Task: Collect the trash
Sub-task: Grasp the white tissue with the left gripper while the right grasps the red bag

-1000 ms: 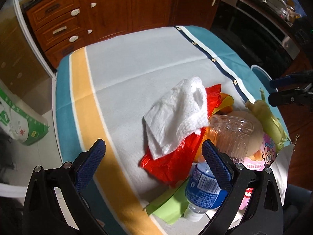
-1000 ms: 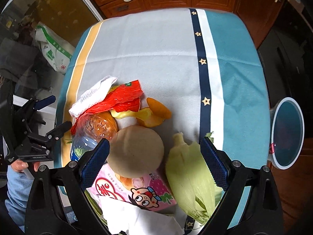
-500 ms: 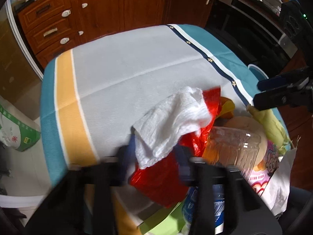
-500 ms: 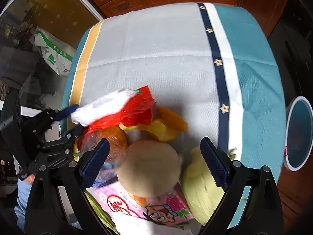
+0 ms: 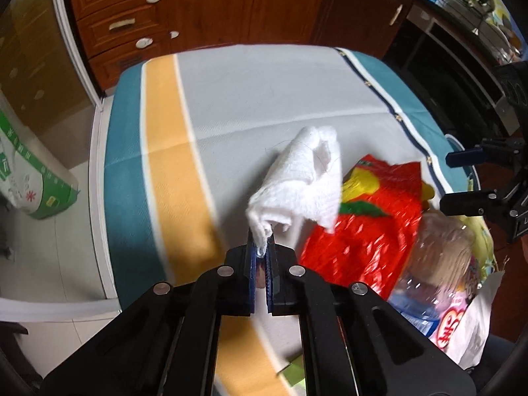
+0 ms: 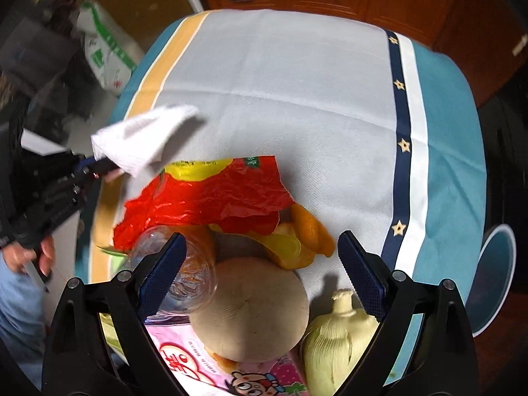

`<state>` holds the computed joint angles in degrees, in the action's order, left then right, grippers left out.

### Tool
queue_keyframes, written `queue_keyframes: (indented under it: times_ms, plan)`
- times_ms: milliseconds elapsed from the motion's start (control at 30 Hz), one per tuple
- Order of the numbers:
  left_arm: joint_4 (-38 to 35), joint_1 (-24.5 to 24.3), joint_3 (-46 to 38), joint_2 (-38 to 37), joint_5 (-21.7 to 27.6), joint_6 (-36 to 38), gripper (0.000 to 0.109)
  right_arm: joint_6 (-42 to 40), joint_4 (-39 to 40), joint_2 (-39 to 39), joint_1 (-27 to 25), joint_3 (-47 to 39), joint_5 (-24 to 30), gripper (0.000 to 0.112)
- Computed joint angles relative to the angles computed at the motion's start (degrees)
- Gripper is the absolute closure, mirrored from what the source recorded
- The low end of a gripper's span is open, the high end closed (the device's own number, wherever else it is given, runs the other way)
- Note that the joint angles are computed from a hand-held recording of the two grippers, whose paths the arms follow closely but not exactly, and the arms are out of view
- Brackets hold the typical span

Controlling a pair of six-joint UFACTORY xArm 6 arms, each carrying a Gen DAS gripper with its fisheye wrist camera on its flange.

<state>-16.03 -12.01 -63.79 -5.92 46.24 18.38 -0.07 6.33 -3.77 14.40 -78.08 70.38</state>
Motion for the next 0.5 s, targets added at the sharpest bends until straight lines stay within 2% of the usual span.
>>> queue_keyframes:
  times_ms: [100, 233, 333, 433, 500]
  plan:
    - [-0.42, 0.41, 0.64, -0.17, 0.47, 0.9, 0.103, -1.82, -0.7, 1.34, -0.04, -0.81, 1.01, 0.027]
    - [-1.23, 0.59, 0.69, 0.32, 1.11, 2.12, 0.103, -3.62, 2.6, 5.67, -0.9, -4.2, 3.29, 0.037]
    - [-0.83, 0.45, 0.13, 1.13, 1.18, 2.03, 0.102, -4.15, 5.27, 9.14, -1.24, -7.22, 2.81, 0.038]
    - [-0.34, 0.31, -0.67, 2.07, 1.22, 1.7, 0.101, -3.51, 7.14, 11.84, -1.25, -9.88, 1.81, 0.047]
    - [0.72, 0.02, -0.99, 2.55, 0.94, 1.0, 0.097, -3.03, 8.33, 13.7, -1.32, -11.78, 1.09, 0.048]
